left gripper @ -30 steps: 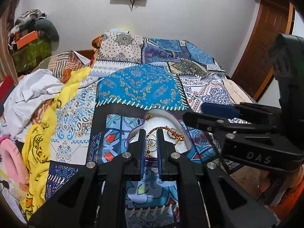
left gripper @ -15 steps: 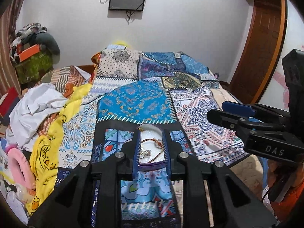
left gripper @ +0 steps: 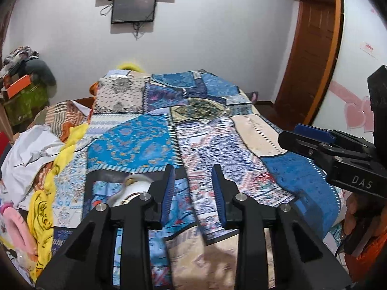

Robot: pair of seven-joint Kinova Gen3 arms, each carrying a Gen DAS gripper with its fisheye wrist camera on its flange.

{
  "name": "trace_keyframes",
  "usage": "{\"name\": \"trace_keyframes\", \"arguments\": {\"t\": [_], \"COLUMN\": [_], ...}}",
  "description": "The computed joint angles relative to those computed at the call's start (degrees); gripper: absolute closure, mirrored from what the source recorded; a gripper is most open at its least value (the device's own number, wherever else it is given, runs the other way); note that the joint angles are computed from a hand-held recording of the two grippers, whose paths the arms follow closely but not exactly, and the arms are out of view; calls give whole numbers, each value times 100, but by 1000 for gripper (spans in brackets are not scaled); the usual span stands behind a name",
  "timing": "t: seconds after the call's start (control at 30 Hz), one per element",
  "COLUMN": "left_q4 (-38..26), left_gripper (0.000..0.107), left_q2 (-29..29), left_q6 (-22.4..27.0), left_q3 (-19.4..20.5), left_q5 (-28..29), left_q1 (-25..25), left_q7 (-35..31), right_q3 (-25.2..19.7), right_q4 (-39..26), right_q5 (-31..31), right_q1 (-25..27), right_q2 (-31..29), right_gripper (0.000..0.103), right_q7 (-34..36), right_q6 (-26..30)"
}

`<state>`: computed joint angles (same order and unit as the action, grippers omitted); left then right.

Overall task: Organize jewelry
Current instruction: 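Move both open tools back to the remaining jewelry on the quilt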

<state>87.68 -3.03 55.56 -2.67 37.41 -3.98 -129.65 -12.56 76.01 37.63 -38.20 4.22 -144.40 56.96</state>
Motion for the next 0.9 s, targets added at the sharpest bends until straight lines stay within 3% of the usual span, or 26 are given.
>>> {"name": "trace_keyframes", "arguments": {"t": [0.33,0.9], "left_q4": [-190,-322], "left_gripper": [71,71], "left_q2": [191,965], "left_q6": [-52,380], "left_q3": [338,795], "left_q5": [-281,-596], "left_q1": [356,636], "left_q7": [281,439], "right_q3": [-122,-27], "right_q4": [637,1303], "right_q5": [104,-1182], "right_q1": [436,1204], "right_q2": [-514,-668], "right_gripper": [48,48], "right_q7": [-536,2], "right_q6": [-9,-103]}}
